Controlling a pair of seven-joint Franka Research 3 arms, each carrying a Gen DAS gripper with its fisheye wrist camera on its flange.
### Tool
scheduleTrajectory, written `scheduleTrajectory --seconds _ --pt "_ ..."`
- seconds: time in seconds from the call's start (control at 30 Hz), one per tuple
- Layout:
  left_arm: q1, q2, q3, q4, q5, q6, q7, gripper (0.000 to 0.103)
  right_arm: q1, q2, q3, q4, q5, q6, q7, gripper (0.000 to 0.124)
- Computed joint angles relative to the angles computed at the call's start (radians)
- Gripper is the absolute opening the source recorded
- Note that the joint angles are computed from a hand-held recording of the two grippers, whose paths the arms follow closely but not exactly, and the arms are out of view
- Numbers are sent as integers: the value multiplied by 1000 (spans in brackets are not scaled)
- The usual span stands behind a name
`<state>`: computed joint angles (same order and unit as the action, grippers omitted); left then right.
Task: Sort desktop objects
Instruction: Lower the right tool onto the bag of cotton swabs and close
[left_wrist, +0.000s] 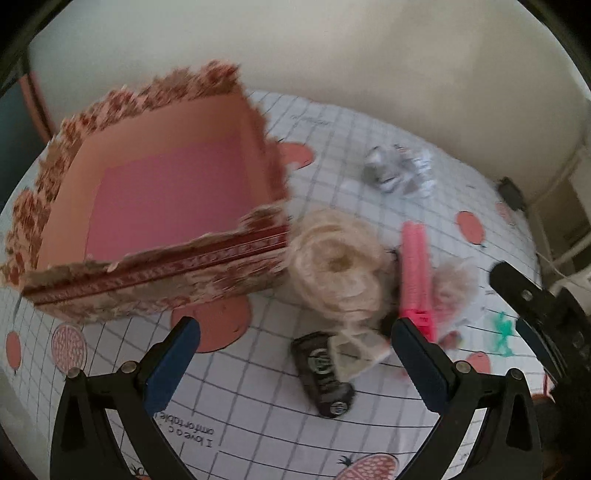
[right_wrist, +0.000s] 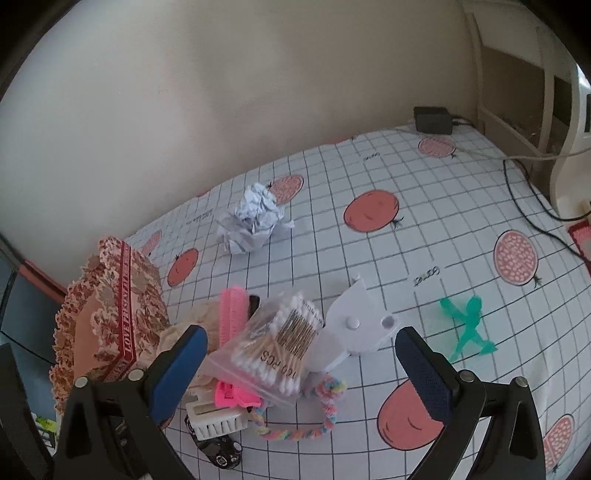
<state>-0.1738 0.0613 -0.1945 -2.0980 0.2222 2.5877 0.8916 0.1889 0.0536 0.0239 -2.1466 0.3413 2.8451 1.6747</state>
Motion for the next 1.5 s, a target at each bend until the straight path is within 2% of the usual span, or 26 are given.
scheduleTrajectory --seconds 0.23,0.47,0.63,0.8,1.03,1.1,1.23,1.37,1.5 --pt "8 13 6 6 -7 -25 -18 103 0 20 17 18 114 -52 -101 102" --pt "17 26 6 15 -50 -43 19 103 6 25 22 26 171 -70 -141 94" --pt "26 33 7 14 -90 -50 40 103 11 23 34 28 239 -76 -225 92" --pt "38 38 4 16 -162 -47 91 103 24 21 29 21 202 -72 -206 87" --pt "36 44 3 28 -170 -57 102 103 17 36 25 27 207 -93 -192 87" --pt "35 49 2 35 -173 -67 104 103 17 45 26 32 202 -94 -193 81" --pt "35 59 0 48 -182 -85 113 103 17 46 21 26 187 -77 -158 79" --pt "37 67 3 61 -185 -102 108 103 8 33 16 13 204 -54 -124 70" --pt "38 74 3 73 -188 -121 104 103 12 16 -8 -6 78 -32 10 53"
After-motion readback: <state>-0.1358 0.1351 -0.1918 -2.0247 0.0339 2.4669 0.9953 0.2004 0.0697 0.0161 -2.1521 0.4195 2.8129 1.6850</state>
